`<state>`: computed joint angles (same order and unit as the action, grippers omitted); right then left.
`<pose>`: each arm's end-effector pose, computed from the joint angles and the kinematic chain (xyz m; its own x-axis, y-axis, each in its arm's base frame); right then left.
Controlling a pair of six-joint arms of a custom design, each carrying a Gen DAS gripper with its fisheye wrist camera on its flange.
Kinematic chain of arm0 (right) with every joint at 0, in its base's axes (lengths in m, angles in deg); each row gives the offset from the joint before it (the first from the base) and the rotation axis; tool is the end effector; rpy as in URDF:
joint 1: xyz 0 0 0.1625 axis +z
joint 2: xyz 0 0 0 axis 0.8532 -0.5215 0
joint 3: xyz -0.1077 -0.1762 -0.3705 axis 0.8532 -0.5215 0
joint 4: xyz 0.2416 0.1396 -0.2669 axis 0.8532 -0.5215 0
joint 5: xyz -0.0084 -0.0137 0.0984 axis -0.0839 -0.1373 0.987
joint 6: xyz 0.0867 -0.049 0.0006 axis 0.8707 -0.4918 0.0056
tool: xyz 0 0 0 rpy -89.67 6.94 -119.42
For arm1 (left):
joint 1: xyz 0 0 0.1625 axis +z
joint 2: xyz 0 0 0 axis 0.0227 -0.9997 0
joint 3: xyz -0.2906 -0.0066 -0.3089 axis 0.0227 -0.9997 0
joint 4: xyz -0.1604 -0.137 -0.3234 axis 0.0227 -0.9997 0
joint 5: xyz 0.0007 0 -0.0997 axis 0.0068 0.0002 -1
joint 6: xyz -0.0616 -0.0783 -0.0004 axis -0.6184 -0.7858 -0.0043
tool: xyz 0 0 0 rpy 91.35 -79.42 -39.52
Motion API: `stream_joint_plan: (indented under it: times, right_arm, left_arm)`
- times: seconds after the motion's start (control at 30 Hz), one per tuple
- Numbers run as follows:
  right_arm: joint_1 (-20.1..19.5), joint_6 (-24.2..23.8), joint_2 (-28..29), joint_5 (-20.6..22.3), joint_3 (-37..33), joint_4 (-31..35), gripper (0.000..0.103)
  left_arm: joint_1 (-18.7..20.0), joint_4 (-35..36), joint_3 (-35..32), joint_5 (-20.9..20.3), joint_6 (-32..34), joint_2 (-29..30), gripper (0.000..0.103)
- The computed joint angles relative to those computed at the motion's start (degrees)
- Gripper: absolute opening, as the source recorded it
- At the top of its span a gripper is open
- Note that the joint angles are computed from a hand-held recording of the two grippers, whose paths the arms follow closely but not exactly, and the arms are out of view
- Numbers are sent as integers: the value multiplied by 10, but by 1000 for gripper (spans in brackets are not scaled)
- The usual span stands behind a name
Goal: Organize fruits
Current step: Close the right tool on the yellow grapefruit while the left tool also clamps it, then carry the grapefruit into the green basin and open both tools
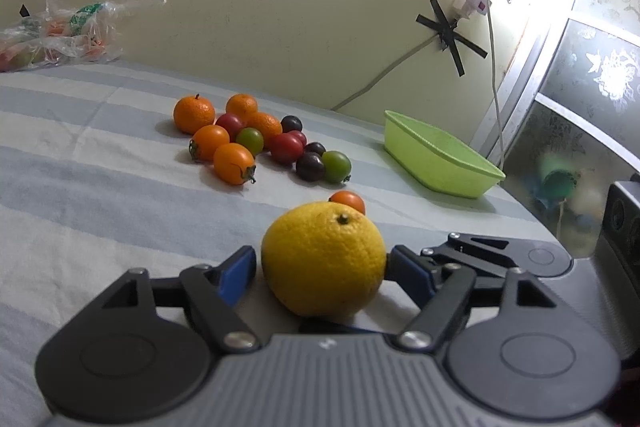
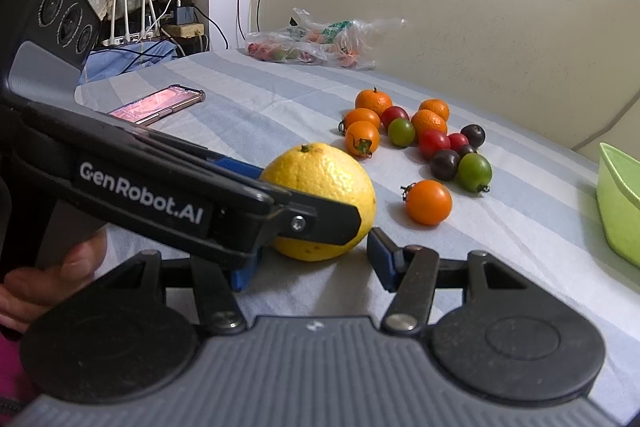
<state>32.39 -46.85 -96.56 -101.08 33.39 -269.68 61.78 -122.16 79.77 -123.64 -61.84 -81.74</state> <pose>0.1277 -0.6083 0.0927 -0.6395 -0.3768 0.6701 -0.7551 0.4716 -0.4555 -0.1708 -0.6534 0.0611 -0.7596 0.6021 -0.2461 0.6307 0.5891 -0.5052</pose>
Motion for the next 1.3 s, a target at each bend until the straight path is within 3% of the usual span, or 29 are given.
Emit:
stream_joint_plan:
  times: [0.33,0.47,0.6,0.67,0.9,1.1,1.3]
  right_arm:
    - [-1,1,1,2,0,-1,62]
    - [0,-19,7,7,-1,-32,76]
    - [-1,-33,6,17,-7,-25,74]
    - [-1,-36,5,20,-12,-7,69]
    - [1,-27,9,18,-13,-26,68]
    - [-7,-13,1,28,-12,-89,68]
    - [-29,-10,-19,15,-26,-167,68]
  left_arm:
    - [1,8,-4,-3,-4,-1,71]
    - [0,4,-4,3,-13,-2,72]
    - [-1,-1,-4,1,-11,-1,70]
    - [-4,-15,-1,8,-2,3,69]
    - [-12,-2,-12,11,0,5,69]
    - [-34,58,-91,-13,13,35,69]
    - [-73,137,-237,-47,50,123,68]
